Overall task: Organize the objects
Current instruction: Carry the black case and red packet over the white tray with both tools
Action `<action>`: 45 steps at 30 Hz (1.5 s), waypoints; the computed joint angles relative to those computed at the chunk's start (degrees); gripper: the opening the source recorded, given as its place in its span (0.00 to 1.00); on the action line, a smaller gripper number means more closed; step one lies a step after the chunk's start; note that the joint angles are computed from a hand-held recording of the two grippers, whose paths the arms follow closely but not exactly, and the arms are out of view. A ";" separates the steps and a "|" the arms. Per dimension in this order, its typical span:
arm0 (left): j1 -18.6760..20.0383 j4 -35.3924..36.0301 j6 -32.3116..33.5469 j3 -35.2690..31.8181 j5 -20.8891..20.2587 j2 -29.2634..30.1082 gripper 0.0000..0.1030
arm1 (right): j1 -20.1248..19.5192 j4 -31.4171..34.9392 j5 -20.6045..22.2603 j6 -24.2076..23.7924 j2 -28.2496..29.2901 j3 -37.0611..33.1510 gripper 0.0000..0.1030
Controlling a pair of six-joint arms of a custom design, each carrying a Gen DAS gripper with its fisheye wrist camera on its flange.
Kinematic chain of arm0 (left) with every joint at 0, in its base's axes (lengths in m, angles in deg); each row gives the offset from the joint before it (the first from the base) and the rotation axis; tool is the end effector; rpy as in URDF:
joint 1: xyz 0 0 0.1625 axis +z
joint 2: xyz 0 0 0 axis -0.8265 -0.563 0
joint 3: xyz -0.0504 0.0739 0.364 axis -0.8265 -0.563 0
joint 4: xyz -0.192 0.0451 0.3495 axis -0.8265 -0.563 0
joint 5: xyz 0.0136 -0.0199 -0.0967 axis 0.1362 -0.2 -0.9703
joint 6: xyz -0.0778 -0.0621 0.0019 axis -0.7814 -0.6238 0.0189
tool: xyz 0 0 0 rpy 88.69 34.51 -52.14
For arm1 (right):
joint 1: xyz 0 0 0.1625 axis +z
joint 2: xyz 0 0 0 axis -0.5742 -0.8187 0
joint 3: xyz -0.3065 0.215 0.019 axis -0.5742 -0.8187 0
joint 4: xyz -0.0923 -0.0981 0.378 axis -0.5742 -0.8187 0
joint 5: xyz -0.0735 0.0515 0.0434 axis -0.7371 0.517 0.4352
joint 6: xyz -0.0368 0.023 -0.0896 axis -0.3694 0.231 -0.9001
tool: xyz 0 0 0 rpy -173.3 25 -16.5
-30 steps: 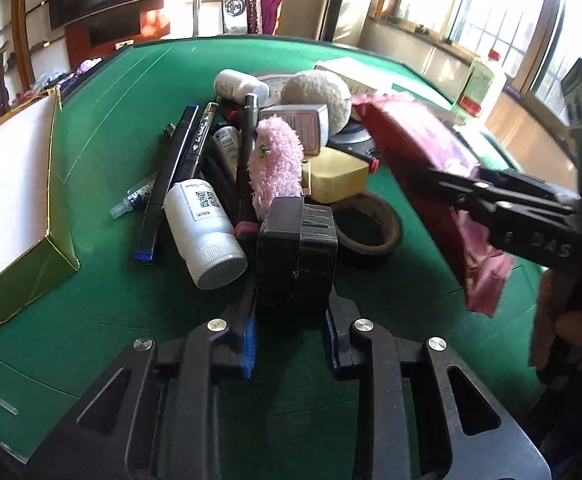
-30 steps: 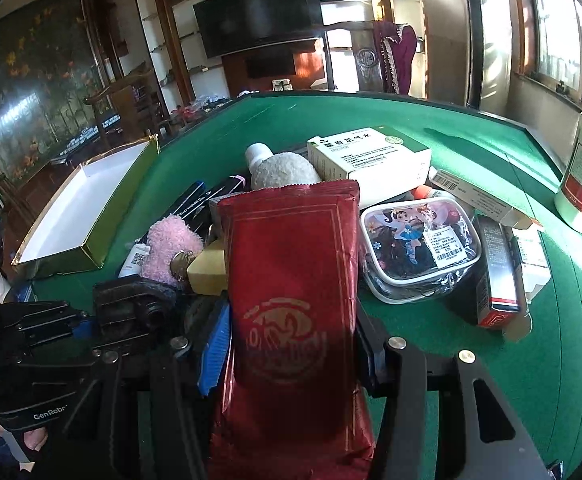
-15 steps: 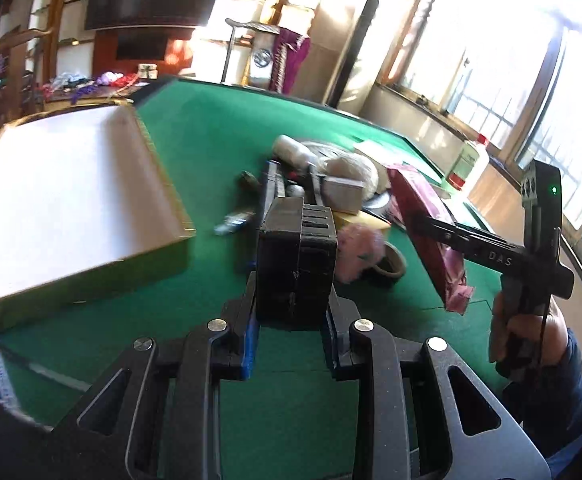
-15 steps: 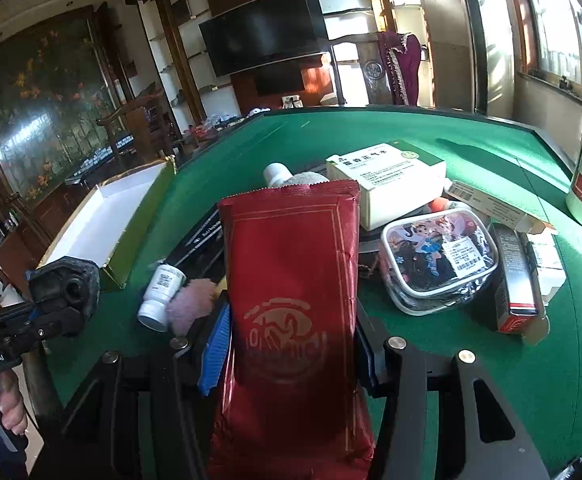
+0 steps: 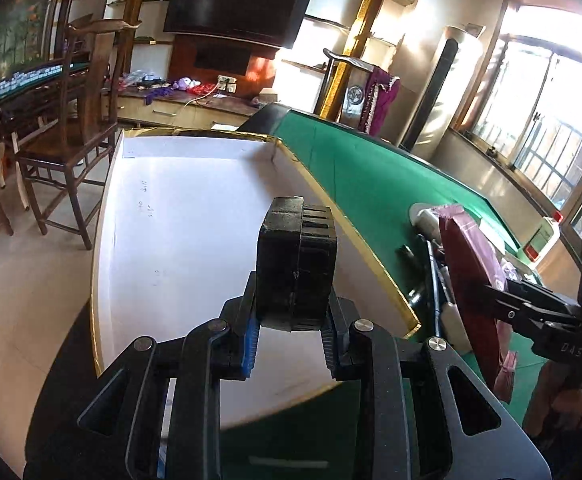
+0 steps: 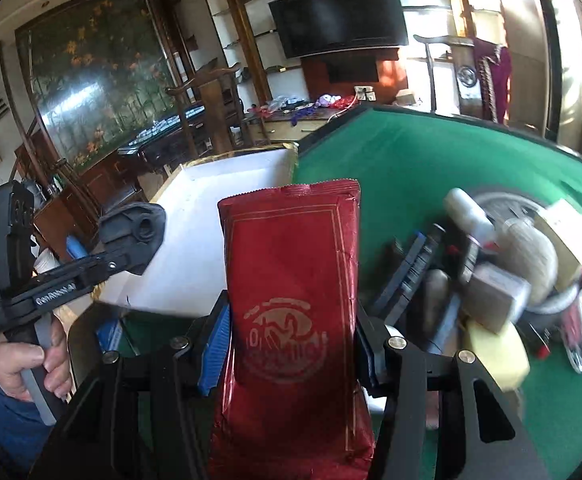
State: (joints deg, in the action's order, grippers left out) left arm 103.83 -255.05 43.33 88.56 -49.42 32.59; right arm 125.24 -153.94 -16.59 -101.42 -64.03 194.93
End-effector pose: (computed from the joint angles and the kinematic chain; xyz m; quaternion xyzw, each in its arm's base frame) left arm -0.2724 -0.5910 0.0958 0.2138 0.8969 -0.3444 0.1766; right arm 0.1090 -0.5575 0.2572 0.1679 -0.8884 0.3684 0.2165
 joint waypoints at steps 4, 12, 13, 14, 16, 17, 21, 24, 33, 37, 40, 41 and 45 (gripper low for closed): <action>2.13 1.84 -0.76 -2.54 1.70 0.68 0.25 | 1.84 3.10 -0.92 2.82 6.50 -7.89 0.51; 3.07 8.06 -0.23 -8.82 3.45 4.07 0.25 | 4.11 9.08 -2.86 6.19 17.07 -22.29 0.51; 3.30 9.65 -0.69 -9.77 3.11 4.59 0.25 | 4.23 9.72 -3.13 6.42 17.77 -23.36 0.51; 3.33 10.98 -0.71 -10.38 3.52 4.95 0.25 | 4.31 10.60 -3.54 6.64 18.68 -24.74 0.51; 2.90 12.08 -0.06 -10.33 5.05 5.45 0.25 | 4.13 12.09 -3.83 7.06 19.72 -26.38 0.51; 2.78 11.98 0.17 -10.08 5.89 5.56 0.25 | 3.91 12.66 -3.96 7.17 19.94 -26.73 0.51; 2.44 12.05 -0.25 -8.02 6.80 4.41 0.25 | 3.21 14.26 -3.75 7.27 19.36 -26.51 0.51; 1.52 11.64 0.57 -5.28 6.69 2.85 0.25 | 3.14 14.40 -3.09 6.22 17.71 -24.83 0.51; 0.78 12.69 -5.70 1.13 -1.02 -2.84 0.25 | 2.85 15.97 -4.57 7.24 15.09 -21.73 0.51; -0.21 15.15 -4.51 -0.94 -0.65 -3.41 0.25 | 2.04 17.23 -4.44 9.53 14.66 -22.37 0.51; 0.50 19.33 -4.27 -5.55 -1.30 -1.97 0.25 | 2.06 17.55 -5.14 9.96 14.81 -23.19 0.51; 0.99 20.24 -4.09 -6.86 -1.63 -1.45 0.25 | 1.95 17.97 -5.17 10.25 14.87 -23.53 0.51; 2.68 25.39 -4.78 -14.04 -0.56 2.42 0.25 | 2.32 18.96 -7.08 10.41 16.10 -25.27 0.51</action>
State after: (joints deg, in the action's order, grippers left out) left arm 106.51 -229.66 38.54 74.53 -49.98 35.01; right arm 127.56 -134.98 -23.66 -91.02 -47.93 169.66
